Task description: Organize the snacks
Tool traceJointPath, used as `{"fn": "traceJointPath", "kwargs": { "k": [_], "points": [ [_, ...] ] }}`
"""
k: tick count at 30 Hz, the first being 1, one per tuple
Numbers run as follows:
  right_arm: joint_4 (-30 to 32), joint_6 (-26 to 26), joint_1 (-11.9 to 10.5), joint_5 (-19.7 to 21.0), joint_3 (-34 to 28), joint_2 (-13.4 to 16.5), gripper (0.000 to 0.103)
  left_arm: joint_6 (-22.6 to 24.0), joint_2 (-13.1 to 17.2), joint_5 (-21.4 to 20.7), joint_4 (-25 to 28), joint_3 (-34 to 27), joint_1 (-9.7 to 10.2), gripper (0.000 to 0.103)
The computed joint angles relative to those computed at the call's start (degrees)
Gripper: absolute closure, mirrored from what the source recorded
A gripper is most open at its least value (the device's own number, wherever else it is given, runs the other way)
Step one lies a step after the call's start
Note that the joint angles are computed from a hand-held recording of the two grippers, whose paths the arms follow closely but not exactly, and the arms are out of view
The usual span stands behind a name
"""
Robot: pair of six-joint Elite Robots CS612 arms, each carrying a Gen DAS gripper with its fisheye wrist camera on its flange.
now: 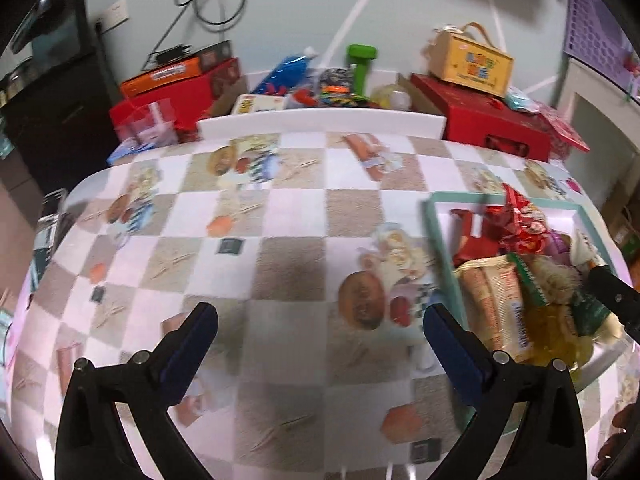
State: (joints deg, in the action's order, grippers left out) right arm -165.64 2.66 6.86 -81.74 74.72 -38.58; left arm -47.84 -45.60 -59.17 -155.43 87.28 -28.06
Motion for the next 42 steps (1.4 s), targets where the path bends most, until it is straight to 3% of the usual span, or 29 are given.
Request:
{"fn": "traceJointPath", "kwargs": {
  "k": [6, 24, 42],
  "points": [
    [-1.54, -1.82, 0.87, 0.24, 2.37, -1.32, 0.000, -4.44, -1.74, 5.57, 6.15, 2.46, -1.07, 0.001],
    [-1.86, -8.34, 2.12, -0.22, 9.90, -4.71, 0.000, -7.63, -4.89, 1.04, 5.79, 9.00, -1.70, 0.001],
    [-0.46, -10.42, 2.42, -1.43, 10.65, -4.62, 0.000, -7.12, -5.03, -0.57, 3.88, 9.66, -1.37, 0.001]
  ]
}}
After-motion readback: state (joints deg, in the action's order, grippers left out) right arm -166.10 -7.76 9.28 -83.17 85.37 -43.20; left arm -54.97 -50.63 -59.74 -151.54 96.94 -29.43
